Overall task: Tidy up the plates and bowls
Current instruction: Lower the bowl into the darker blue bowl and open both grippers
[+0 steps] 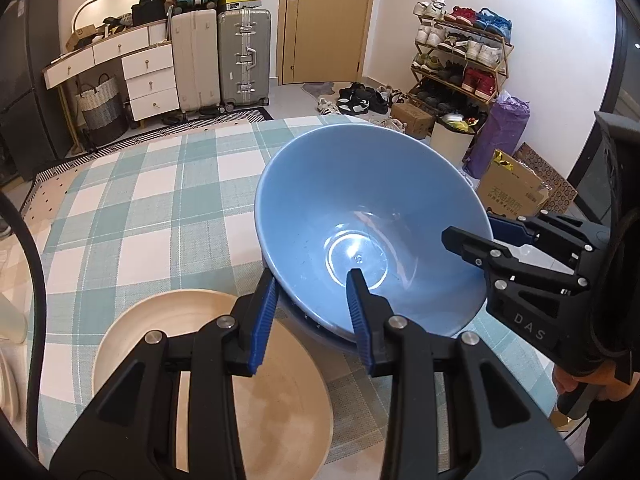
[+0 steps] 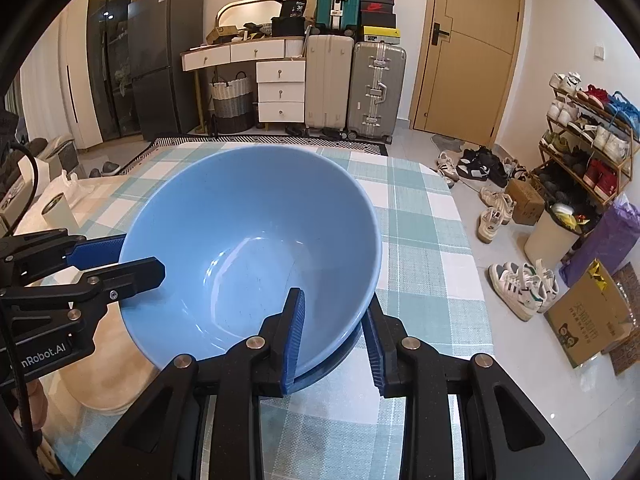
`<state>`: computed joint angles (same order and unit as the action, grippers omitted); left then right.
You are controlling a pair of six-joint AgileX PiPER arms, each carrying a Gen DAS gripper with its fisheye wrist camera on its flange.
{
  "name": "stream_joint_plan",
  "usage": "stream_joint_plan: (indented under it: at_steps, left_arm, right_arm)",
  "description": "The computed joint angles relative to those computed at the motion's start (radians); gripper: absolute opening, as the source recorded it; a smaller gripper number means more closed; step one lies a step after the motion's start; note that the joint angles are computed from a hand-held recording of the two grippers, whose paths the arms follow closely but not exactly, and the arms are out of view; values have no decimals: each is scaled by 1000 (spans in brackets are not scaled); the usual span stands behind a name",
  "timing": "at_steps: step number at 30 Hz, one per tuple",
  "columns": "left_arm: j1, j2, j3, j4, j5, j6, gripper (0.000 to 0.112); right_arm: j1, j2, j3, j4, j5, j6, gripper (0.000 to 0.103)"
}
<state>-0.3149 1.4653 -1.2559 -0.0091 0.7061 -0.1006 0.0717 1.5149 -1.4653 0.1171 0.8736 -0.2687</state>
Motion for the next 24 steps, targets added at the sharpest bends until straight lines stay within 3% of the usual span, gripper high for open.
stream_joint_plan:
  at_steps: [24]
  left_arm:
    - [-57,36,37,147,-43,-107,31]
  right_arm:
    - [72,-3,75,-171,-85,90,30]
